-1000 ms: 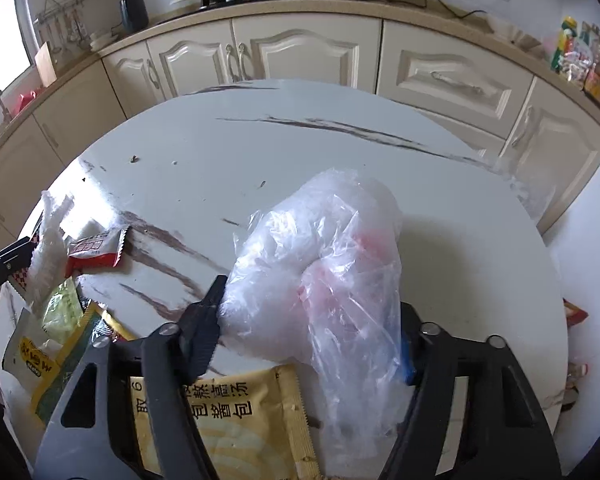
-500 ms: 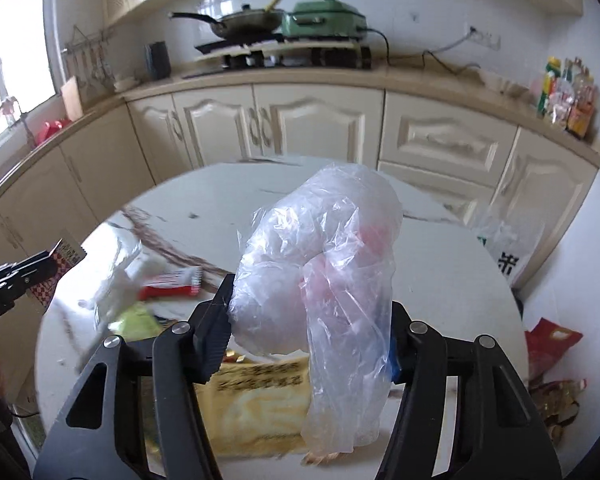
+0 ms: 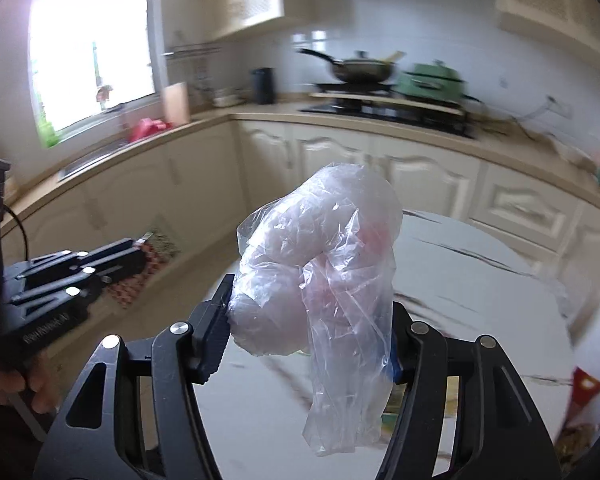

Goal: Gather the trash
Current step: 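Carry the wrapper and plastic bag over the blue bin and release both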

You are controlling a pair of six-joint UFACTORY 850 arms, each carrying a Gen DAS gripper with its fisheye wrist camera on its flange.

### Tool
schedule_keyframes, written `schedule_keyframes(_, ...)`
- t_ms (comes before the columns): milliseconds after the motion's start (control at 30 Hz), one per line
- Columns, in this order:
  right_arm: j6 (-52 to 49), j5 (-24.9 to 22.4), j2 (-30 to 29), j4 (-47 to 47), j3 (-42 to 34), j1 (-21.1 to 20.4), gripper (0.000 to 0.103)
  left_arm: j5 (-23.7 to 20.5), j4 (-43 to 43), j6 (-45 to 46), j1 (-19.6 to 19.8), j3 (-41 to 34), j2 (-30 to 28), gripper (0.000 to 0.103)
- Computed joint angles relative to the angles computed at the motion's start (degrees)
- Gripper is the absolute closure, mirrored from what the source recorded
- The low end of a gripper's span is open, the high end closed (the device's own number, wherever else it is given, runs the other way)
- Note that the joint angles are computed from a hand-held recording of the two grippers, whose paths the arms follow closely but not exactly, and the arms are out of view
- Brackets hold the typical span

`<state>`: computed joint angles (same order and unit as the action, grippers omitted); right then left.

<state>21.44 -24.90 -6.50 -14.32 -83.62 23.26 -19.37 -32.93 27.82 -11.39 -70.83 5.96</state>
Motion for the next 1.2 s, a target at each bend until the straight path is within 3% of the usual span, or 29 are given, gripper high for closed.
schedule_keyframes(233,-4.42,0.03,-8.56,4.2,-7.53,8.54,0.044,-1.63,-3.32,4.37,11.17,10.51,9.48,0.096)
schedule_keyframes(467,-15.15,-2.78,-21.0,14.64,-17.78,13.86,0.044,-4.97,-4.21,4.65,21.67,15.78,10.42,0.097)
schedule_keyframes(700,-20.75,-9.16,-34.37,20.89,-27.46,14.16,0.044,-7.53,-2.5,3.33,24.8,16.87,2.63,0.099)
schedule_keyframes(800,-22.59,-12.32,-40.45,24.94,-30.84,12.88,0.044,-10.27,-7.87,8.49,25.21,16.06,-3.97,0.099)
schedule_keyframes(1033,-24.06,-21.1,-53.93,29.06,-39.16,10.44,0.044,-12.09,-2.58,2.84,25.61,13.87,-16.21,0.099)
schedule_keyframes(1133,-25.36,-24.29,-58.76,30.42,-43.03,9.76,0.044,-12.46,3.53,-2.14,25.6,12.71,-18.79,0.097)
schedule_keyframes(1200,-27.21,-27.29,-62.91,33.49,-47.97,9.03,0.042,-13.82,3.09,-1.96,26.41,12.43,-19.74,0.095)
